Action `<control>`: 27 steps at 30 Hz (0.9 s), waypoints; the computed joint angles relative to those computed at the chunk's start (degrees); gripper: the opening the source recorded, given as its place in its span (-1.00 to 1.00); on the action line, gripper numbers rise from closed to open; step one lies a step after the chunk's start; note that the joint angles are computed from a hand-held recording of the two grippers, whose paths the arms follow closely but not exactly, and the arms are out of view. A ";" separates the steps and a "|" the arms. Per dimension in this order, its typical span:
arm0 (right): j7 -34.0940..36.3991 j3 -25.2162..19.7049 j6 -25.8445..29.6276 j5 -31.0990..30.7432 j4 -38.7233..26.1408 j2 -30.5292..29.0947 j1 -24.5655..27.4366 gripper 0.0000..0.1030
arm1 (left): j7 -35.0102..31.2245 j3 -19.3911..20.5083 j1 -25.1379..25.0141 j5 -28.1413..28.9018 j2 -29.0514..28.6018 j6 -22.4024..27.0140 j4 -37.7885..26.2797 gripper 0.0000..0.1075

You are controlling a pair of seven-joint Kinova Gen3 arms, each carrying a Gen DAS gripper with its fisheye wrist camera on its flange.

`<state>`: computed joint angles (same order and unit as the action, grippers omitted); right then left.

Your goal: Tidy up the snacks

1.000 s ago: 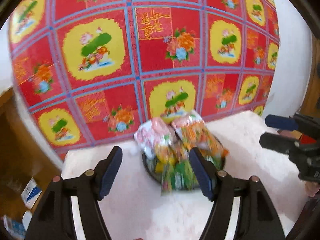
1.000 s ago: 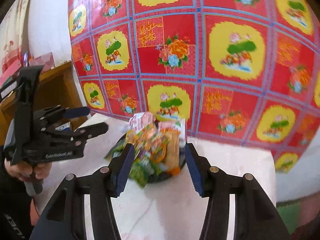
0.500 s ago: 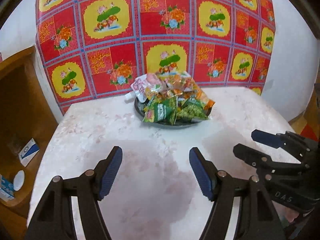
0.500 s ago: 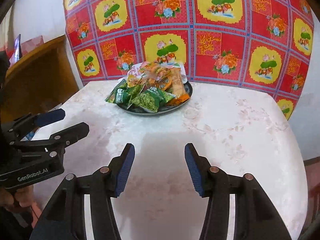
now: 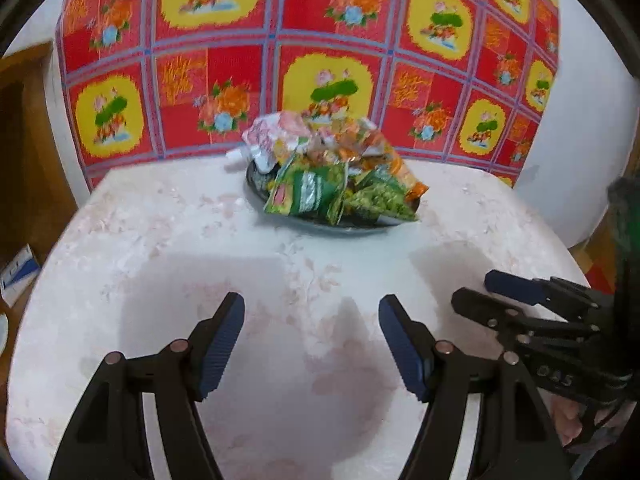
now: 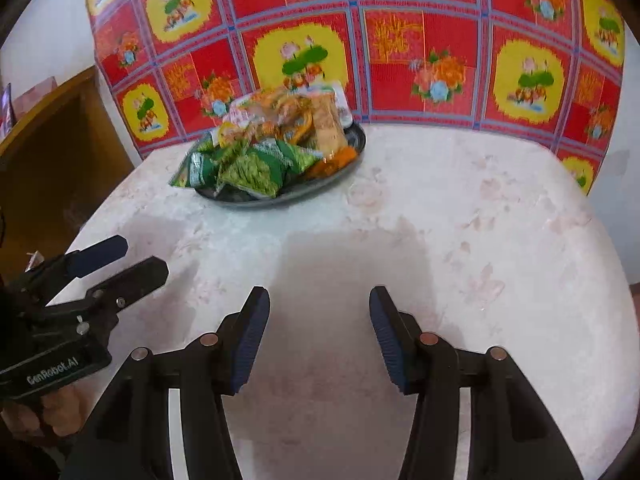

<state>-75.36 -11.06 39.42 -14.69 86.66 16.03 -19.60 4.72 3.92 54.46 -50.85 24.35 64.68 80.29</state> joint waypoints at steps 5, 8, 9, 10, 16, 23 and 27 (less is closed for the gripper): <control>0.06 0.10 -1.05 0.36 1.35 -0.76 -0.34 0.05 | -0.06 -0.19 0.30 1.35 1.01 2.18 -1.41 0.36; -0.47 0.25 -1.08 1.08 1.26 -0.76 -0.72 0.05 | -1.82 -0.61 2.27 -0.13 3.24 6.60 -4.41 0.36; -0.57 0.26 -1.02 1.19 1.18 -0.73 -0.75 0.05 | -2.52 -0.71 2.70 -0.45 3.75 7.40 -5.08 0.36; -0.65 0.27 -1.02 1.32 1.18 -0.73 -0.81 0.05 | -3.25 -0.77 2.88 -0.57 4.03 7.69 -5.45 0.36; -2.10 0.70 -1.11 3.46 1.17 -0.82 -1.86 0.05 | -6.21 -1.29 2.57 1.44 5.03 8.77 -7.58 0.36; -2.40 0.58 -1.12 3.92 1.16 -0.82 -1.89 0.05 | -7.88 -1.72 2.47 2.85 5.34 8.61 -8.37 0.36; -2.52 0.52 -1.08 4.00 1.12 -0.81 -1.91 0.06 | -8.64 -1.86 2.40 3.47 5.61 8.78 -8.83 0.36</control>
<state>-77.88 -10.54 38.34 -10.69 87.78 15.22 -21.51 -3.92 2.06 56.86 -47.38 29.96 73.46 71.46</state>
